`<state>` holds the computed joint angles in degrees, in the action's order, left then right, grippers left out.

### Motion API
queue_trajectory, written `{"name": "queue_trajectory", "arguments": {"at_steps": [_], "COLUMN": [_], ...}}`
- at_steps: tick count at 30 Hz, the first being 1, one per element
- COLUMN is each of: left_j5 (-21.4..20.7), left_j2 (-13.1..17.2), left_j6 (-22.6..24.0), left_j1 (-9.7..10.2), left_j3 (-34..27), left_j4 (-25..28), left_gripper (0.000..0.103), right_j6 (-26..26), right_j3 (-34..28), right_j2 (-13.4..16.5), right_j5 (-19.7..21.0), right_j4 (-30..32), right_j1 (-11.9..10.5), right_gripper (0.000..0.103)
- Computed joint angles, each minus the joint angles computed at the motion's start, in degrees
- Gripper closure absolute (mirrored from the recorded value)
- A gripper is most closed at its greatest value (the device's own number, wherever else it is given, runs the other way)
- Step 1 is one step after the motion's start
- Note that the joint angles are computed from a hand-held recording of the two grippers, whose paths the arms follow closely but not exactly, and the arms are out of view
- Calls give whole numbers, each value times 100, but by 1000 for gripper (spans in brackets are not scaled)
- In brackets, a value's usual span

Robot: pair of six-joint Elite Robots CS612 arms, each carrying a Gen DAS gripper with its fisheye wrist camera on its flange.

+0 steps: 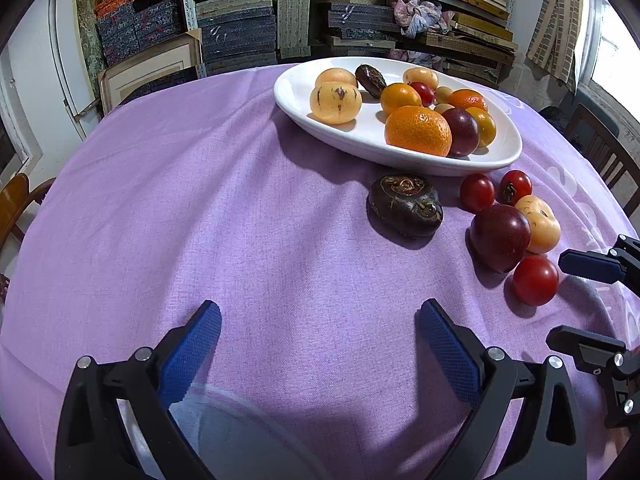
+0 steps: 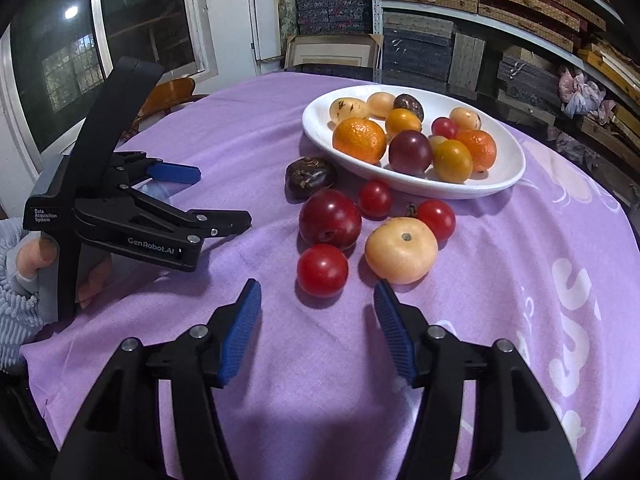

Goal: Organize fruits
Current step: 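Reach the right tool to a red tomato and close on it, then grasp the dark red plum with the left tool while the right tool holds the tomato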

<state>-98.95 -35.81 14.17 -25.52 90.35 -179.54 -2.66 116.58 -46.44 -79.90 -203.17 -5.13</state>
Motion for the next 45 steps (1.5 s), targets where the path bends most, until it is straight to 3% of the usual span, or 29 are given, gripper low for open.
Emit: {"name": "queue_trajectory", "arguments": {"at_steps": [3,9,16,18,19,23,27,30,33,39,43,44,45], "left_j5": [0,0,2,1,2,2,-88,-417,-501,-225,-468,-549,-576], "left_j2": [0,0,1,0,0,0,-6,-13,-66,-107,-49,-27,-17], "left_j6": [-1,-2,-5,-5,-6,-7,16,59,409,1442,1577,1567,1565], "left_j1": [0,0,-2,-1,-2,-3,8,27,-71,-437,-472,-470,-476], "left_j3": [-1,-2,-5,-4,-6,-6,12,206,406,529,418,358,328], "left_j4": [1,3,5,5,6,6,-38,-914,-1530,-1366,-1135,-1044,-985], "left_gripper": [3,3,3,3,3,3,3,3,3,3,3,6,15], "right_j6": [-25,-206,-316,-334,-324,-132,211,465,755,771,974,1060,1121], "right_j3": [-99,-263,-411,-451,-455,-332,-19,220,338,370,341,342,347], "right_j2": [31,71,113,115,114,112,56,11,-2,-15,6,14,24], "right_j5": [-57,38,118,171,208,388,265,-63,-72,96,359,440,516], "right_j4": [125,386,623,762,801,468,-31,-354,-479,-449,-382,-377,-389], "right_j1": [23,93,142,137,125,22,-201,-357,-539,-636,-754,-784,-813], "right_gripper": [45,60,62,72,72,72,72,72,72,72,72,72,72]}}
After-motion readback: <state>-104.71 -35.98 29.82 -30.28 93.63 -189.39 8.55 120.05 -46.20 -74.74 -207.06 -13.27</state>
